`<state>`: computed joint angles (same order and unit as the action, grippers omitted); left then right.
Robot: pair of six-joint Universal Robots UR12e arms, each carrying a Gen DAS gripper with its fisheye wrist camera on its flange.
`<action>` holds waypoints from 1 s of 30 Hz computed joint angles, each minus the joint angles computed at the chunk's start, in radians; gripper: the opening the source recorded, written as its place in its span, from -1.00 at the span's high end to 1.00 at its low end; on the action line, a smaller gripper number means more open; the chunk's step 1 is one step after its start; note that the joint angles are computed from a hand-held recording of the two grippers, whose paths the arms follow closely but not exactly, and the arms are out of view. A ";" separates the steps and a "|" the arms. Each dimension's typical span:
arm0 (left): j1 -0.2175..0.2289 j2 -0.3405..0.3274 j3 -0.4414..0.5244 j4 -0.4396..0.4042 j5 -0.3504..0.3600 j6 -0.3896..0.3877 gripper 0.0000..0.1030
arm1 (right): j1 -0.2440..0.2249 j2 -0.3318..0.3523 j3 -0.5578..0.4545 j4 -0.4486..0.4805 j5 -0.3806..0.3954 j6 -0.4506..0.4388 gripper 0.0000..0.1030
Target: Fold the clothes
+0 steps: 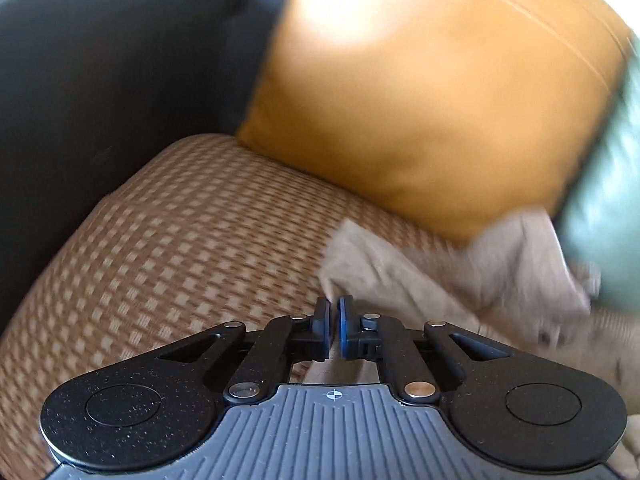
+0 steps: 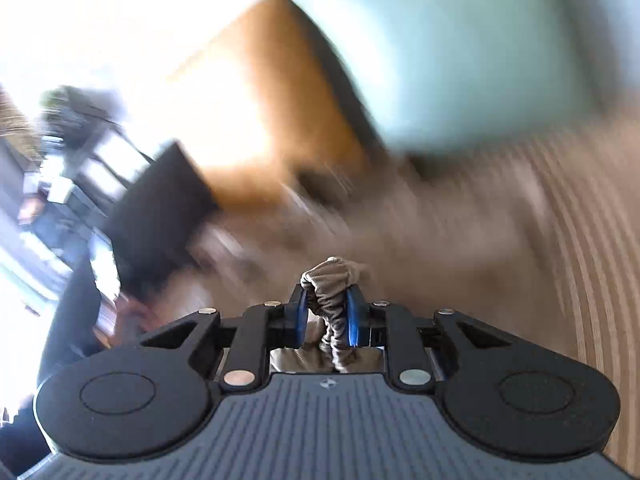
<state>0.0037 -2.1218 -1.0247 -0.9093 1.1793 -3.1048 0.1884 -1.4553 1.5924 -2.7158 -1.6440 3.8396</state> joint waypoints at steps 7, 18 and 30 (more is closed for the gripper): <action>-0.015 -0.028 -0.002 0.053 0.140 -0.086 1.00 | -0.068 -0.001 0.051 0.074 -0.082 0.034 0.58; 0.012 -0.021 0.036 0.003 0.059 0.047 0.53 | -0.079 -0.022 0.150 0.111 -0.146 0.139 0.19; -0.061 0.087 -0.116 -0.034 0.042 0.569 0.15 | -0.013 0.122 -0.012 0.009 0.020 -0.070 0.21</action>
<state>-0.0570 -2.0345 -1.1402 -0.9431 1.2214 -2.5359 0.1753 -1.3337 1.5809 -2.7070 -1.6243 3.7700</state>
